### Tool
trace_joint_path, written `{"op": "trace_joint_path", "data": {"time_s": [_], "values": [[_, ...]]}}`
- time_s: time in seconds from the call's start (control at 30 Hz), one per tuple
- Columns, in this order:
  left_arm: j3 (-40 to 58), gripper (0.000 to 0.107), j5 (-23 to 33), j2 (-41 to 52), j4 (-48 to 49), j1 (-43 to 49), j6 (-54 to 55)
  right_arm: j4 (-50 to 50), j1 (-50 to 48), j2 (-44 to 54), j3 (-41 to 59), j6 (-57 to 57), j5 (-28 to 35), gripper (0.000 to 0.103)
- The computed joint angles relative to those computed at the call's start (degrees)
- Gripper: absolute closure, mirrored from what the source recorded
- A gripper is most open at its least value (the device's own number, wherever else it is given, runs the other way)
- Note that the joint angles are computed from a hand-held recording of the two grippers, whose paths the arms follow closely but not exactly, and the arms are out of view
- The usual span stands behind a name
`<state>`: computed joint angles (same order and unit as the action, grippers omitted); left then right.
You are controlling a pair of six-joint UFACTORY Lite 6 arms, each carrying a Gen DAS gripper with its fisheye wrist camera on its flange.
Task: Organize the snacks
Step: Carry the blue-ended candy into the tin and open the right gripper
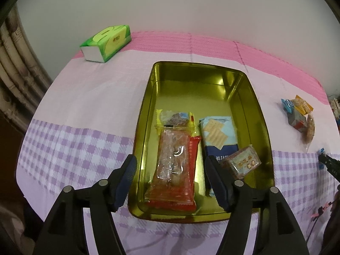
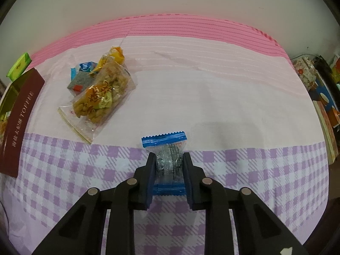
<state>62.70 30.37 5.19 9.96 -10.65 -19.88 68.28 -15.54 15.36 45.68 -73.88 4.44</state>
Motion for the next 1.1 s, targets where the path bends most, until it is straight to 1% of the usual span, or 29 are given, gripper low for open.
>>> {"op": "trace_joint_path", "data": {"time_s": [0.07, 0.1, 0.17, 0.3, 0.43, 0.57, 0.7, 0.83, 0.9, 1.1], "values": [[0.0, 0.038, -0.3, -0.4, -1.2, 0.7, 1.2, -2.4, 0.8, -1.2, -0.6, 2.8, -0.4, 0.081], [0.0, 0.036, -0.5, -0.7, -1.9, 1.2, 1.6, -4.1, 1.2, -1.6, -0.6, 4.9, 0.0, 0.081], [-0.3, 0.035, -1.0, -1.6, -3.0, 2.2, 2.0, -10.9, 2.9, -3.3, -0.9, 12.6, 0.2, 0.081], [-0.8, 0.035, -1.1, -2.8, 0.0, 3.3, -0.8, -18.3, 7.1, -5.7, -0.4, 22.1, 1.8, 0.081], [-2.0, 0.035, -1.4, -4.3, -3.3, 6.5, 1.1, -27.2, 14.4, -7.4, 2.0, 33.3, 3.5, 0.081], [-3.7, 0.035, -1.6, -6.0, -6.0, 10.7, 3.1, -31.4, 22.8, -7.3, 6.1, 39.5, 5.6, 0.081], [-5.0, 0.035, -1.7, -7.2, -10.2, 14.2, 6.1, -28.5, 29.6, -6.0, 9.8, 38.6, 8.6, 0.081], [-5.5, 0.035, -1.2, -7.4, -11.8, 16.6, 7.3, -35.6, 37.1, -3.5, 13.5, 46.5, 9.0, 0.081], [-6.1, 0.035, -1.2, -7.9, -12.2, 17.6, 7.5, -36.4, 39.0, -2.2, 15.0, 47.7, 9.9, 0.081], [-6.9, 0.035, -1.2, -8.2, -11.7, 19.2, 6.9, -31.2, 43.1, 3.8, 20.6, 42.0, 13.4, 0.081]]}}
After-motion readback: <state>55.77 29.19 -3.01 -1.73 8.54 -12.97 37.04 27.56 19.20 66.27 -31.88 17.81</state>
